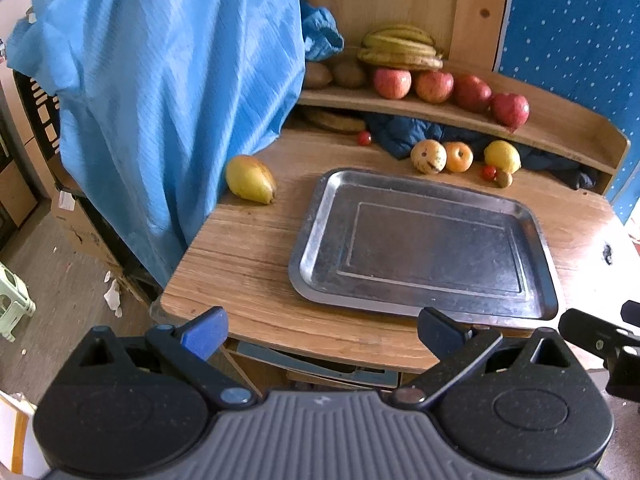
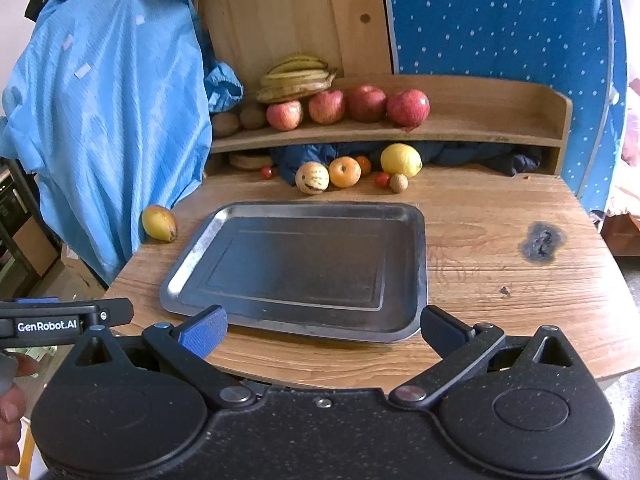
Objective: Organize fruits
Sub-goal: 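Move the left tool to the yellow pear while the right tool approaches the striped pale fruit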
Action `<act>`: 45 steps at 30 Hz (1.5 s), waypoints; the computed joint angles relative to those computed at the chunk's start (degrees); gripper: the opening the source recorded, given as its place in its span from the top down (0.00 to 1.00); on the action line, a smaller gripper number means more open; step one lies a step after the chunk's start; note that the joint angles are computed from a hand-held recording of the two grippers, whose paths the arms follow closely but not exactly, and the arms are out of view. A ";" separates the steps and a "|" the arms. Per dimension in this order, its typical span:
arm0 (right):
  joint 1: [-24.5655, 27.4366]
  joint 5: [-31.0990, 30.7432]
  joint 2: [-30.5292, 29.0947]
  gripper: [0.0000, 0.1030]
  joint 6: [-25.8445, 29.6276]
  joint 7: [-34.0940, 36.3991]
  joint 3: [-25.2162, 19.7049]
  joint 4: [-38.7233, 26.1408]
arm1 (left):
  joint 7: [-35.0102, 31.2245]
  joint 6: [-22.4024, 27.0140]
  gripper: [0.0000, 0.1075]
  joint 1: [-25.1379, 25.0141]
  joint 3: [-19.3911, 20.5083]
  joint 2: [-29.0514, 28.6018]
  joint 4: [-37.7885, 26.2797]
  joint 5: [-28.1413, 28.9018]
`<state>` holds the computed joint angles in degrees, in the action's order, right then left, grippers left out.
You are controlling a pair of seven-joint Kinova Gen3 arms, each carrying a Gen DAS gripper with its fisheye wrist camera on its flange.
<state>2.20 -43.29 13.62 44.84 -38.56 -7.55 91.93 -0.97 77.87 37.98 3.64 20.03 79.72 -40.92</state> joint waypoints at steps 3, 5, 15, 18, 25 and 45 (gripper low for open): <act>0.51 0.31 2.36 0.01 1.97 0.49 -0.07 -2.45 | -1.54 0.66 0.05 -0.99 -0.30 2.28 -2.81 1.35; 0.99 0.46 4.00 0.01 3.22 0.64 -0.35 -4.26 | -2.54 1.33 0.05 -1.38 -0.89 3.84 -5.02 2.16; 4.96 -4.23 13.00 0.00 11.92 8.20 -4.84 -16.01 | -4.74 2.87 0.05 -3.59 -4.50 5.84 -9.76 3.05; 3.86 -3.72 14.82 0.00 12.90 8.70 -5.47 -19.05 | -5.86 1.69 0.05 -5.38 -5.08 5.12 -8.65 2.68; -2.38 1.35 18.06 0.00 8.59 6.07 -5.82 -23.47 | -12.86 -7.92 0.05 -14.41 -5.61 3.05 -3.14 4.90; -19.82 24.37 30.45 0.04 6.03 -22.93 -2.98 -44.10 | -26.44 -18.44 0.08 -27.93 -8.49 6.61 -2.34 19.15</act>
